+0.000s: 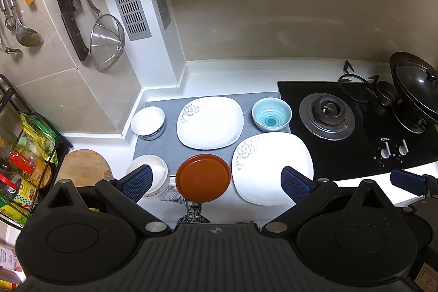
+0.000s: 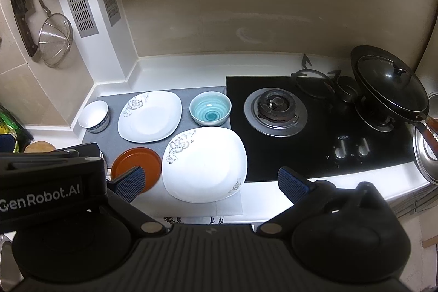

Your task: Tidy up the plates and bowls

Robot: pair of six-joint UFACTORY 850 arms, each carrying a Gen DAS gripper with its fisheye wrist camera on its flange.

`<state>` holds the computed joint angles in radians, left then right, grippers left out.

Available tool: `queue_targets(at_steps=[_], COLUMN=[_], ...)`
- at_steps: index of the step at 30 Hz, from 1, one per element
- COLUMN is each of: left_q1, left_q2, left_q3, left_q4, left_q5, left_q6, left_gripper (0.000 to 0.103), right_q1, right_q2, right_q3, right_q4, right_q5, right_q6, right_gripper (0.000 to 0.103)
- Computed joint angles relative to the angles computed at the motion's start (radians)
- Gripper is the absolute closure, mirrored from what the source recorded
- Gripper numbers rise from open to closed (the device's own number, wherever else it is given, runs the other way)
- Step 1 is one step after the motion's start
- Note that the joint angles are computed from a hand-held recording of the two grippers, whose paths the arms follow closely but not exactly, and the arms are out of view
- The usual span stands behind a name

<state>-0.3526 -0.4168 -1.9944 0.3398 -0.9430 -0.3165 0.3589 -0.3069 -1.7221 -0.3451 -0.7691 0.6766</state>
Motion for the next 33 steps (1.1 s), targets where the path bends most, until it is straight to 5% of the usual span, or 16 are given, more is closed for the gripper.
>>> queue_targets(at_steps=[29, 33], left_q1=[-0.017, -0.005], left_q2=[-0.066, -0.065], left_q3=[-0.069, -0.028], left_q4=[-0.016, -0.061], left_q5=[-0.029, 0.038], left_q6=[0.024, 0.074], left_gripper=[0.003, 0.0], right_q1=[-0.048, -0.067], right_q2=[-0.018, -0.022], right_q3=[0.009, 0.033], right_q4=[0.064, 0.09], right_q5=[0.044, 0.075], right_q6=[-0.047, -0.085], right_gripper=[0.0, 0.0])
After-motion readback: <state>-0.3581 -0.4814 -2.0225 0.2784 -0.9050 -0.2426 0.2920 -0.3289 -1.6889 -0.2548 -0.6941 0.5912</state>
